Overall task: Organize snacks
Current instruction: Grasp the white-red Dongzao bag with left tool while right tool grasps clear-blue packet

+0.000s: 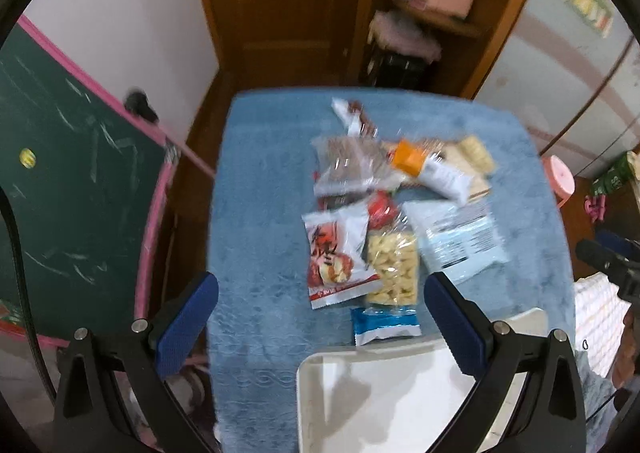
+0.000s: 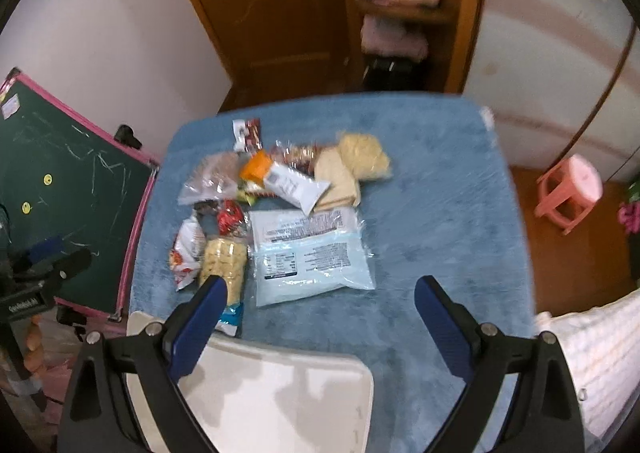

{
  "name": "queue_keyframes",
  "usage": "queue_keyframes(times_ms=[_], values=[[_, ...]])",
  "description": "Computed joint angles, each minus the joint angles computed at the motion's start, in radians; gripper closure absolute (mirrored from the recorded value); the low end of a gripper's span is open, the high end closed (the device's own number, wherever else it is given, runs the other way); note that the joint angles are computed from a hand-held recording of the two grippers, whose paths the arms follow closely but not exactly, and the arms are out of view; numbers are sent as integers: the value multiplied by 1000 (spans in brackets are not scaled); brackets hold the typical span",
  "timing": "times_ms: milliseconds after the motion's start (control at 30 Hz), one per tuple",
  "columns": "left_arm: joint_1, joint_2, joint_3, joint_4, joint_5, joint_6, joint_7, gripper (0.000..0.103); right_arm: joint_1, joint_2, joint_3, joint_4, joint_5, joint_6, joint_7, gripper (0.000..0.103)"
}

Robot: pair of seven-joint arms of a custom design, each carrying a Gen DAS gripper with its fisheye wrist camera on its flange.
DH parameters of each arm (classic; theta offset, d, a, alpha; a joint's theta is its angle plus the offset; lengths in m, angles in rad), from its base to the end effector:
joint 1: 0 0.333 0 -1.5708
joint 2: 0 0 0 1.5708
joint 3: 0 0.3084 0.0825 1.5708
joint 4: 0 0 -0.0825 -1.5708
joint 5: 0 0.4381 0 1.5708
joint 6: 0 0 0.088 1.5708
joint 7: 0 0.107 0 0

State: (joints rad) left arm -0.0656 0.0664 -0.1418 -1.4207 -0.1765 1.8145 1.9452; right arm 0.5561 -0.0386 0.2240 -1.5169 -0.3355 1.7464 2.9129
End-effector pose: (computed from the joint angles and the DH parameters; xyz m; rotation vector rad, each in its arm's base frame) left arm 0.6337 -0.1446 0.6829 -1.4284 2.5988 -0.5301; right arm 0.4539 0.4117 0.6917 -1.3573 2.4148 -0.3654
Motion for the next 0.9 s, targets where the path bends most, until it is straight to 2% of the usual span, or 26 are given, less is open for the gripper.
queue_keyframes(times_ms=[100, 233, 367, 600, 667, 733, 800, 867, 900], values=[[-19, 80, -8, 41, 43, -52, -73, 1, -39, -53, -44, -152, 124, 154, -74, 7], [-42, 127, -14, 33, 72, -32, -123, 1, -84, -74, -78, -291, 257, 286, -176, 7], [-65, 197, -16, 72, 100, -48, -172, 1, -112, -75, -98, -381, 386, 388, -268, 8], [-80, 314, -7, 175, 114, -122, -241, 1, -122, -27, -95, -400, 507, 472, -412, 8], [-80, 341, -4, 197, 113, -142, -257, 1, -123, 3, -90, -376, 507, 457, -438, 7], [-80, 367, -1, 217, 118, -163, -269, 1, -122, 40, -83, -318, 476, 398, -471, 8], [-72, 393, -2, 237, 97, -192, -280, 1, -119, 59, -77, -282, 438, 349, -488, 17], [-56, 426, -5, 278, 56, -232, -306, 0, -120, 41, -75, -302, 458, 379, -547, 43], [-49, 435, -6, 287, 38, -245, -317, 0, -122, 29, -77, -315, 476, 390, -557, 49]])
